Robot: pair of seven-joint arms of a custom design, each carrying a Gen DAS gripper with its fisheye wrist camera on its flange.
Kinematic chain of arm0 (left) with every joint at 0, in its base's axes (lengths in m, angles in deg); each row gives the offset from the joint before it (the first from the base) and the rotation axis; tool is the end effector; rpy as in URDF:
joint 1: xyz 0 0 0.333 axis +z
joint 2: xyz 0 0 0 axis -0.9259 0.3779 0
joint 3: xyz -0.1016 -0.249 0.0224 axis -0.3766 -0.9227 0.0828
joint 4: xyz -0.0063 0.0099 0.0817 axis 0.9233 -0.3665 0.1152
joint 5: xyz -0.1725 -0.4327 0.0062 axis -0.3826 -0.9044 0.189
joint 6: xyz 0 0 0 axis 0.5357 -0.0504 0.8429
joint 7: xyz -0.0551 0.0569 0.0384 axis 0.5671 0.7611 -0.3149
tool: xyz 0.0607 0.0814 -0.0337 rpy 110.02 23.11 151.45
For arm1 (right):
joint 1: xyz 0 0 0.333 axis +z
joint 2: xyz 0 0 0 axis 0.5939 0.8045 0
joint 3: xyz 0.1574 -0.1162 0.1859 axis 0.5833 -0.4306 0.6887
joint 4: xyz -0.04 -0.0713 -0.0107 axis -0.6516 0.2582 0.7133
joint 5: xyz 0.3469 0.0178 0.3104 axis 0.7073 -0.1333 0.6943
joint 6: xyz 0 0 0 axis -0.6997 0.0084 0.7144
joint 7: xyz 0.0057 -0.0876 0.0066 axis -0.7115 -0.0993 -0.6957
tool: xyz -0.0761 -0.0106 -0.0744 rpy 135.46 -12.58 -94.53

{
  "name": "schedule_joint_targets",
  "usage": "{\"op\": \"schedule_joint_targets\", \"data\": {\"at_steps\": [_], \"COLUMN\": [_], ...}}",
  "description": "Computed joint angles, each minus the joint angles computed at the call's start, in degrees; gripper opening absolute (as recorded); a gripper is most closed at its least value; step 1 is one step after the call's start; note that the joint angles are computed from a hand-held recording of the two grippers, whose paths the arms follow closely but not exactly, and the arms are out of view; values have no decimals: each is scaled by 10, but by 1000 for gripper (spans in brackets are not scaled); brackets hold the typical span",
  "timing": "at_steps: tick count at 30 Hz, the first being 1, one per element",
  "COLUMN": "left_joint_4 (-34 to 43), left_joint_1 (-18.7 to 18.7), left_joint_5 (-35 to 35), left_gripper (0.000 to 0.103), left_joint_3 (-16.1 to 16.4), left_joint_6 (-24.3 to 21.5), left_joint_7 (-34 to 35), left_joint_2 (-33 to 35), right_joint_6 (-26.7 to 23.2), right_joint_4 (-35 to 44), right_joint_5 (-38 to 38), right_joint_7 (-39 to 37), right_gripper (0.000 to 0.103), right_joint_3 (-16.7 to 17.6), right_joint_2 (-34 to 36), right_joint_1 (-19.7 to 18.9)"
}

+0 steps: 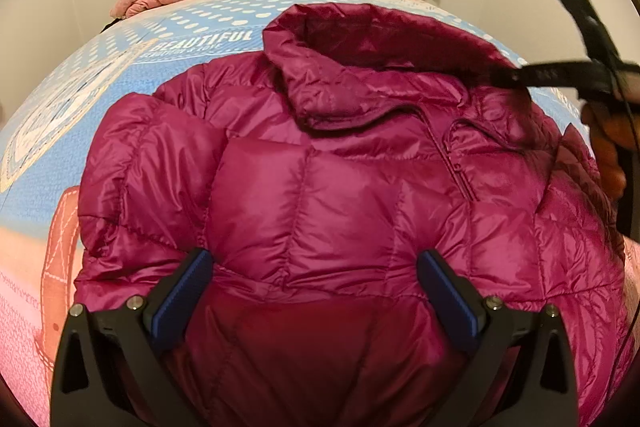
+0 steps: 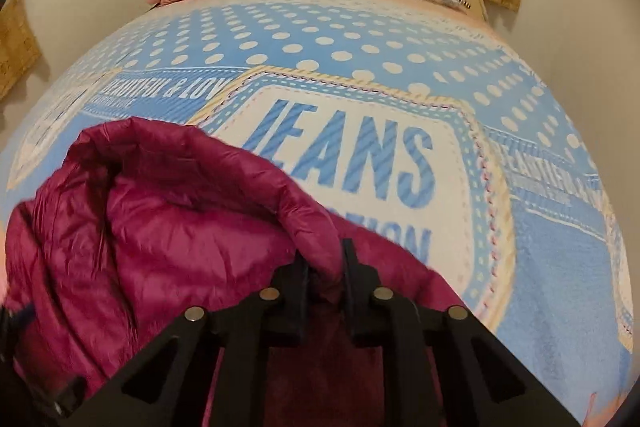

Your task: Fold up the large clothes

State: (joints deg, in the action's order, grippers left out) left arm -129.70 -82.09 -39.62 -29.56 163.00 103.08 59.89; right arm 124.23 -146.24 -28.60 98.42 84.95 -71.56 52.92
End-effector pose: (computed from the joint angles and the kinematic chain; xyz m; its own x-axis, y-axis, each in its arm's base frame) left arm 0.4387 -0.3440 0.4766 -0.1587 -0.9864 0.0418 -0.7666 0.0964 -0.6348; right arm 0.5189 0.2094 0.5547 0.1382 -0.9879 0.0708 -0.7822 -0.1528 -0.6040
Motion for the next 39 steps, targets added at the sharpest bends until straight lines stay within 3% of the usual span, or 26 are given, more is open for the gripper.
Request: {"op": "schedule_joint_targets", "data": {"at_steps": [8, 13, 18, 21, 23, 27, 35, 39], "left_joint_4": [-31, 6, 154, 248, 291, 372, 345, 302], "left_joint_1": [-20, 65, 136, 145, 111, 80, 30, 9], "left_joint_5": [-59, 15, 111, 149, 131, 186, 84, 40], "left_gripper": [103, 103, 103, 103, 103, 103, 103, 103], "left_joint_3": [28, -31, -64, -73, -45, -43, 2, 32], "left_joint_6": [36, 53, 44, 36, 43, -3, -71, -54], "left_joint_7": [31, -29, -79, -113, -90, -80, -37, -43], "left_joint_2": [-44, -69, 55, 150, 202, 290, 297, 276], "right_joint_6": [37, 69, 92, 101, 105, 112, 135, 137], "right_joint_4": [-85, -116, -133, -138, -140, -143, -154, -155], "right_joint_5": [-3, -7, -2, 5, 4, 3, 38, 43], "right_joint_7": [28, 38, 43, 39, 40, 41, 22, 19], "right_gripper": [11, 11, 11, 11, 11, 11, 11, 12], "right_joint_3": [0, -1, -5, -10, -8, -7, -28, -26], "right_joint_2": [-62, -77, -80, -81, -81, -81, -84, -85], "right_joint_1": [-4, -7, -5, -2, -4, -5, 7, 5]}}
